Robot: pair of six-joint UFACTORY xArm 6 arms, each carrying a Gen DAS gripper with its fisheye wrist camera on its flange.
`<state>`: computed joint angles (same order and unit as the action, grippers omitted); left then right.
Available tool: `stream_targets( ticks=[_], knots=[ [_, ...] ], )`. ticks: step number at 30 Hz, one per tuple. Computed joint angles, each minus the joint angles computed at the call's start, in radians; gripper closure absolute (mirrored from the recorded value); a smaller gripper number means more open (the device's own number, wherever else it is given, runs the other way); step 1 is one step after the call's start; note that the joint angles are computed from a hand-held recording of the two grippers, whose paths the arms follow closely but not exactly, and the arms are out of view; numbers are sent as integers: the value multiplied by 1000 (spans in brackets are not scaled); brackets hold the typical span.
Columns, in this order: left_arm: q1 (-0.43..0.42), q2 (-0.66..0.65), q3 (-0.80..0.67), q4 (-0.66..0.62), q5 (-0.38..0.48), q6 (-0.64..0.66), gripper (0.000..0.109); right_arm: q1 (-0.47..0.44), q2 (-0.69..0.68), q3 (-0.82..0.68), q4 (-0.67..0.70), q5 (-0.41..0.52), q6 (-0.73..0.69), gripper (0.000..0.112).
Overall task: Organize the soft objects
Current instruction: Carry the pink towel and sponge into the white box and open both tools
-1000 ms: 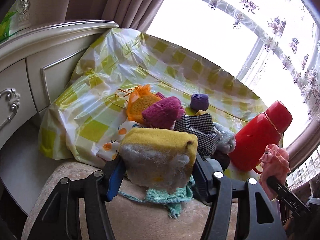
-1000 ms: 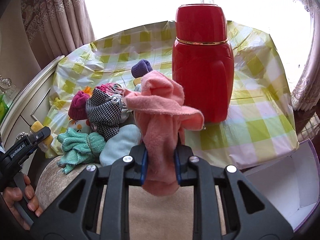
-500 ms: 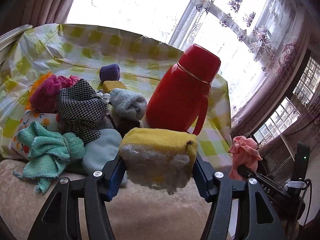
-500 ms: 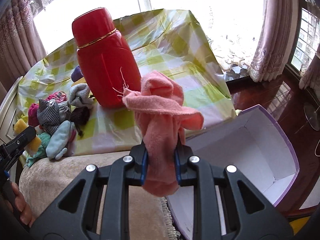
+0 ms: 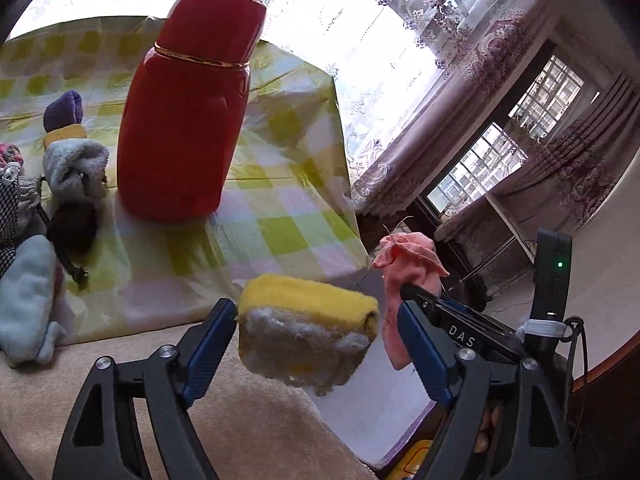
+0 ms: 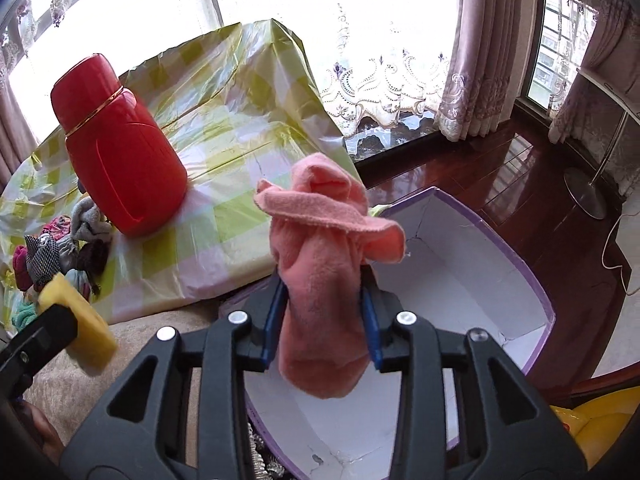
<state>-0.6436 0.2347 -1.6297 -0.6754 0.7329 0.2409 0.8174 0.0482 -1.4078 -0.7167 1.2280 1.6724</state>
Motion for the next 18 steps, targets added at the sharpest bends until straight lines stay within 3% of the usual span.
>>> stream_targets(
  ticks=[2, 5, 12, 15, 18],
  knots=[
    [-4, 4, -2, -1, 22, 1, 20, 8, 5, -9, -14, 27, 11, 42],
    [-5, 1, 7, 43, 22, -43, 20, 21, 22, -35, -30, 67, 10, 31],
    [2, -50, 97, 109, -72, -77, 20, 41, 125, -175, -37, 193, -70, 18],
    [5, -74, 140, 160, -119, -94, 20, 57, 146, -190, -83, 168, -86, 17],
    [26, -97, 161, 153, -95, -84, 20, 66, 184, -225, -107, 144, -124, 17]
  ],
)
